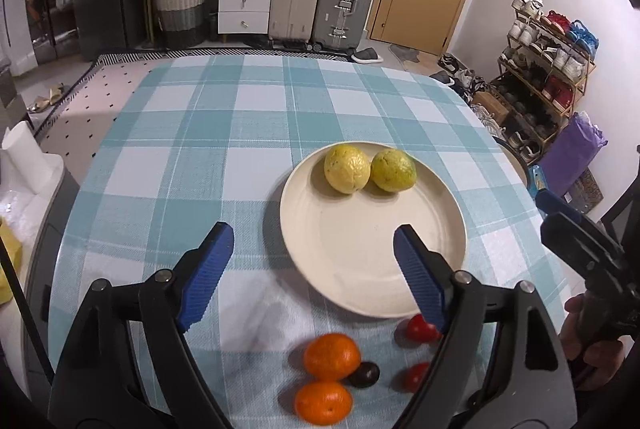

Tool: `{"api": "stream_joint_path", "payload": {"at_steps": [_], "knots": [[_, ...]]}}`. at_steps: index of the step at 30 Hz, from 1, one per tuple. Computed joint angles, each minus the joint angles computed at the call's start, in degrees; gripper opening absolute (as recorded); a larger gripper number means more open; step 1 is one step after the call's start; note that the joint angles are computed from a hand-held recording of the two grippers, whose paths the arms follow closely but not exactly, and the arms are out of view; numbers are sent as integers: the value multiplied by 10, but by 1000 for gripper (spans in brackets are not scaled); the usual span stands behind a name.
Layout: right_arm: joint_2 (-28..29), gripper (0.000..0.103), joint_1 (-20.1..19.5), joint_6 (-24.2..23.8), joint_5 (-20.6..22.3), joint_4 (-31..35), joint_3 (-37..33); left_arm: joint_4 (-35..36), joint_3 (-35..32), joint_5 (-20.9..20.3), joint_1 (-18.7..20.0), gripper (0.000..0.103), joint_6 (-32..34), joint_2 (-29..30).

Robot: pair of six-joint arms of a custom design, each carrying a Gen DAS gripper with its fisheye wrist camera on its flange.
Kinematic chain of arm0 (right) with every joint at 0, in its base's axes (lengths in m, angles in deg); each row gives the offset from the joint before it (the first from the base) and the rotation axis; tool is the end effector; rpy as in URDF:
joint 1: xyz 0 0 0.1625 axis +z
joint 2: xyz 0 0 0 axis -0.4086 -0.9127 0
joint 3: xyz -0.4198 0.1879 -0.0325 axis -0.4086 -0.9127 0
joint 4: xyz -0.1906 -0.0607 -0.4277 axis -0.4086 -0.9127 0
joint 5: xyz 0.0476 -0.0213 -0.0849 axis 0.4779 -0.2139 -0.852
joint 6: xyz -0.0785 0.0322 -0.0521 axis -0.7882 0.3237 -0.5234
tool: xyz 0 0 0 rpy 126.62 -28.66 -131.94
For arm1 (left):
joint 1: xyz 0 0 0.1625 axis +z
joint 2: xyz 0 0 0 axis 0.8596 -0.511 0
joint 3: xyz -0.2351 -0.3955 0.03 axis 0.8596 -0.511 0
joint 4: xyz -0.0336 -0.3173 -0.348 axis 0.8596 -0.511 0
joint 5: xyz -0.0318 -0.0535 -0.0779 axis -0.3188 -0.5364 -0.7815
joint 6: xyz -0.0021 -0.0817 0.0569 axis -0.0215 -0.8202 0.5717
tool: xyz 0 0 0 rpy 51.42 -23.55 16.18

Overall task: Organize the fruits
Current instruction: 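Withdraw both grippers from the plate back toward the loose fruit, then close the left gripper around a mandarin orange and lift it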

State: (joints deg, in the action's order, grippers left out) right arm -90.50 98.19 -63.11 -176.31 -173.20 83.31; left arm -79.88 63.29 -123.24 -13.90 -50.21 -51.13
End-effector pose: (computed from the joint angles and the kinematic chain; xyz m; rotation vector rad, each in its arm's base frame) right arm 0.0311 -0.3902 0.2508 0.3238 -2.4459 1.2997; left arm -0.2842 -0.5550 0.0863 0.8281 2.5181 -0.6674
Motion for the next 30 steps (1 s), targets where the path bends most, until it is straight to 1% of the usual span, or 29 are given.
{"api": "stream_joint_path", "payload": {"at_steps": [5,8,10,13,22,28,30], "knots": [[5,101,8,-13,-4,-47,27,-13,30,15,-12,86,-8,-18],[7,102,11,-21,-4,-70,42,-25,50,26,-20,92,-11,-30],[9,102,14,-27,-5,-82,50,-36,65,34,-26,101,-11,-37],[16,103,20,-35,-11,-105,62,-51,84,40,-31,101,-12,-46],[41,103,27,-47,-24,-161,91,-32,120,51,-31,102,-46,-67],[58,103,18,-48,-16,-186,104,-16,138,43,-23,102,-63,-73],[60,103,16,-49,-14,-185,107,-12,142,37,-19,102,-67,-73]]}}
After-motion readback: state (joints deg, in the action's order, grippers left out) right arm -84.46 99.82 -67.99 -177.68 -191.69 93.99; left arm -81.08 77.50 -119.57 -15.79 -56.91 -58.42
